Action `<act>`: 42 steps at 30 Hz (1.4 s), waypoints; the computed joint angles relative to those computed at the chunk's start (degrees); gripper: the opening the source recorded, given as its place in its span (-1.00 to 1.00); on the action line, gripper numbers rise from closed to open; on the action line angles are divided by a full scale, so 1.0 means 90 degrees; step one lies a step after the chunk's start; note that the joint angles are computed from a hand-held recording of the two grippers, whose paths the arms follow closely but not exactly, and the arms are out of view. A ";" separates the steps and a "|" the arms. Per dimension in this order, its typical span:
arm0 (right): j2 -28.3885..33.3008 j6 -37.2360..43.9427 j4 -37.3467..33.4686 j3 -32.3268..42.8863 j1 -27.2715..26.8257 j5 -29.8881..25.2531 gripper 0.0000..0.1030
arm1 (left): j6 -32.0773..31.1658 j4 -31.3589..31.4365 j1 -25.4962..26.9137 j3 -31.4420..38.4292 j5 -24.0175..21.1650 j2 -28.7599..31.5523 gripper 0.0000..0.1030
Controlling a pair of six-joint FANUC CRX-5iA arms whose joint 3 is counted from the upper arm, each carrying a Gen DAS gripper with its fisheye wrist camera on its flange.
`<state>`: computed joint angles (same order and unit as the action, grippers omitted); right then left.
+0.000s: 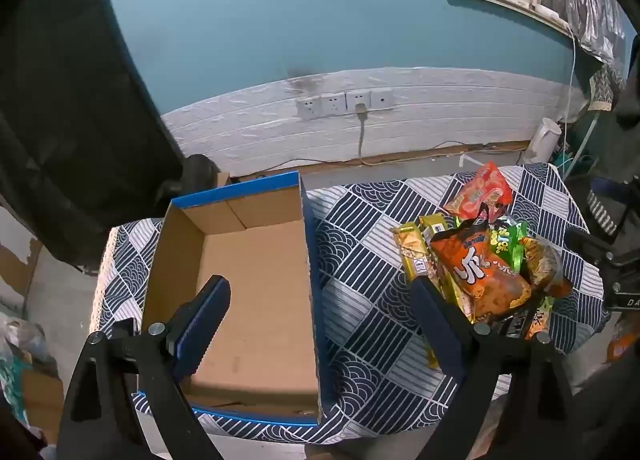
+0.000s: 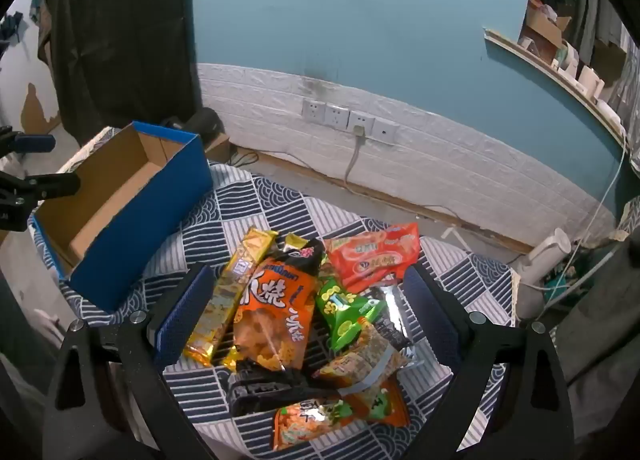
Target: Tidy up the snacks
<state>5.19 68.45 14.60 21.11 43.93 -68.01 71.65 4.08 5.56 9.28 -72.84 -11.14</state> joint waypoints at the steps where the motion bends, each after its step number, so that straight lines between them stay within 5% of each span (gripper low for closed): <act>1: 0.0000 -0.0009 0.0021 -0.0006 0.0004 -0.0001 0.83 | 0.0000 0.0000 0.0000 0.0000 0.0000 0.0000 0.79; 42: -0.0012 0.0016 0.0129 -0.0078 0.0062 -0.0129 0.83 | 0.0011 0.0125 0.0053 -0.0032 -0.0044 -0.0003 0.79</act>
<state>5.08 68.59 15.75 20.40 44.48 -69.17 71.75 5.21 6.03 9.00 -73.23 -11.17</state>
